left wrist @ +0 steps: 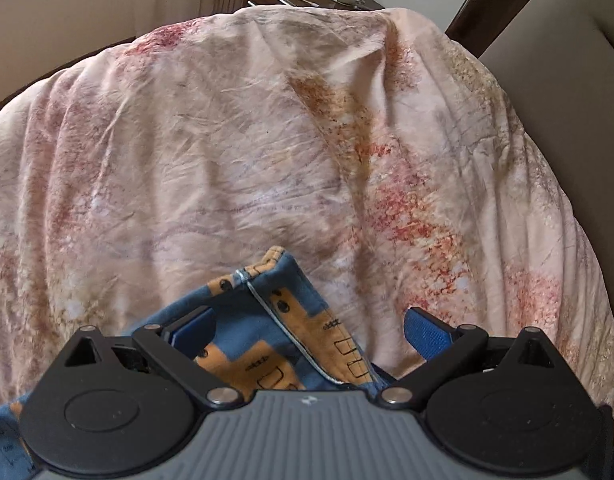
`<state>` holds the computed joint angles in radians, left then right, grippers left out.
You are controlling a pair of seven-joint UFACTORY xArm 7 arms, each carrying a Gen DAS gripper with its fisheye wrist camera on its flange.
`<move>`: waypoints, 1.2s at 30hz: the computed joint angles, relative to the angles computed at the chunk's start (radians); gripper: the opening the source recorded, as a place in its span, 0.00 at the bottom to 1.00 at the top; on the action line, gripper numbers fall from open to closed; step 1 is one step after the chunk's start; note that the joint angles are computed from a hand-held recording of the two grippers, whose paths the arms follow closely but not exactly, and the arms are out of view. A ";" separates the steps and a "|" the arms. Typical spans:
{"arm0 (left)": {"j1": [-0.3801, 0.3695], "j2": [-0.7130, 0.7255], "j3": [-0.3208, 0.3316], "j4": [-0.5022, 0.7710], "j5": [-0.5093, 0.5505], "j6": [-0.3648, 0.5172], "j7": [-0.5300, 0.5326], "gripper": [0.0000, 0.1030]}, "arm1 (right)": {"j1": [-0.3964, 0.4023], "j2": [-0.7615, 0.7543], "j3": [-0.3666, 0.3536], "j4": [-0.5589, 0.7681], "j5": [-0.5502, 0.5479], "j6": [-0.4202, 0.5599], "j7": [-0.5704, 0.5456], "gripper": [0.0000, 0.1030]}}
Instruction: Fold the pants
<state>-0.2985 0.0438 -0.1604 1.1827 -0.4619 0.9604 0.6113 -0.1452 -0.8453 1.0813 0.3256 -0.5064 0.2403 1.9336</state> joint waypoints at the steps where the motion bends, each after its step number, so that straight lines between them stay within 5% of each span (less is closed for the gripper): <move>1: -0.002 -0.002 -0.001 0.002 0.012 0.004 -0.023 1.00 | 0.002 0.006 0.006 0.020 -0.010 0.035 -0.023 0.16; 8: -0.021 -0.009 -0.012 -0.007 0.005 -0.053 -0.084 0.99 | -0.006 0.098 0.048 0.153 -0.116 0.257 -0.188 0.16; 11: -0.041 0.042 -0.019 0.056 0.110 0.004 -0.229 0.96 | -0.028 0.149 0.076 0.187 -0.159 0.304 -0.217 0.16; 15: -0.058 0.089 -0.024 0.119 0.194 0.072 -0.350 0.92 | -0.029 0.185 0.074 0.193 -0.200 0.318 -0.201 0.16; 21: -0.082 0.033 -0.034 0.044 0.306 -0.037 -0.339 0.87 | -0.027 0.238 0.082 0.218 -0.279 0.358 -0.179 0.16; 32: -0.103 0.033 -0.044 0.038 0.345 -0.015 -0.391 0.77 | 0.026 0.347 0.066 0.263 -0.440 0.461 -0.150 0.16; 36: -0.129 0.074 -0.043 0.059 0.472 -0.010 -0.479 0.63 | 0.077 0.382 0.018 0.261 -0.486 0.478 -0.107 0.16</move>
